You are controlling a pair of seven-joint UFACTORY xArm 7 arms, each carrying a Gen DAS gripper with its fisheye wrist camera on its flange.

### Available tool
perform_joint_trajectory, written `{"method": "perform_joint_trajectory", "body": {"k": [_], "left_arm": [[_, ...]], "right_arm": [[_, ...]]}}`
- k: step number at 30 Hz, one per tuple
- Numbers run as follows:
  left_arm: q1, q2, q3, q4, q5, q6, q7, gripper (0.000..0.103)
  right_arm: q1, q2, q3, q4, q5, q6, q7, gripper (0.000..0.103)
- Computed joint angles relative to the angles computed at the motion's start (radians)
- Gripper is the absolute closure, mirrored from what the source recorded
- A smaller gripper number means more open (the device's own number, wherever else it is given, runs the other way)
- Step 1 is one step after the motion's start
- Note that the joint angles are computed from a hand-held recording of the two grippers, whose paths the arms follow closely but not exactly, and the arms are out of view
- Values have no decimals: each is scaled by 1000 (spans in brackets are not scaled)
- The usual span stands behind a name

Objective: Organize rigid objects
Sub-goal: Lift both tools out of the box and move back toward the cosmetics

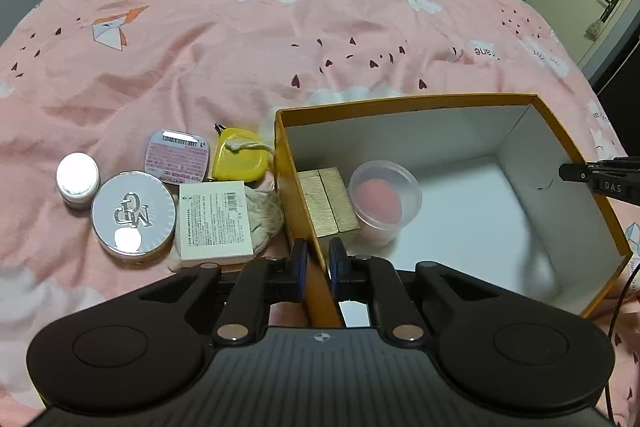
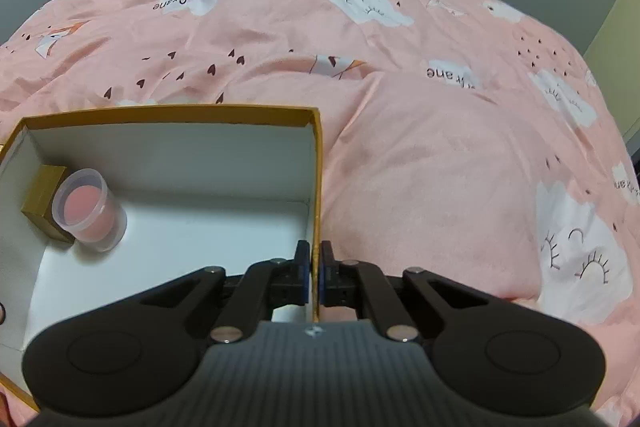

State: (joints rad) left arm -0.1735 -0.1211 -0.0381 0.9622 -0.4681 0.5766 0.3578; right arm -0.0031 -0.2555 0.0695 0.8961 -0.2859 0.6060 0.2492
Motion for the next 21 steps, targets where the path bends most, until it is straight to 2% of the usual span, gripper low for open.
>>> {"method": "perform_joint_trajectory", "body": {"k": [4, 6, 8, 14, 18, 20, 21], "left_arm": [[-4, -1, 3, -2, -32, -3, 18, 91], [-11, 2, -2, -1, -49, -9, 19, 91], [-18, 10, -16, 0, -31, -32, 1, 92], [-32, 26, -31, -6, -5, -85, -46, 92], [-38, 9, -14, -24, -79, -81, -6, 89], [-41, -15, -13, -49, -93, -110, 6, 79], [-44, -29, -16, -66, -88, -135, 6, 77]], "right_arm": [[-1, -18, -10, -22, 23, -33, -2, 103], [-16, -32, 3, -30, -10, -46, 17, 103], [-31, -49, 16, -33, -57, -52, 27, 103], [-48, -32, 10, -22, -77, -34, 30, 102], [-52, -41, 19, -27, -101, -46, 61, 100], [-63, -57, 39, -29, -148, -46, 87, 86], [-68, -66, 51, -29, -177, -47, 100, 79]]}}
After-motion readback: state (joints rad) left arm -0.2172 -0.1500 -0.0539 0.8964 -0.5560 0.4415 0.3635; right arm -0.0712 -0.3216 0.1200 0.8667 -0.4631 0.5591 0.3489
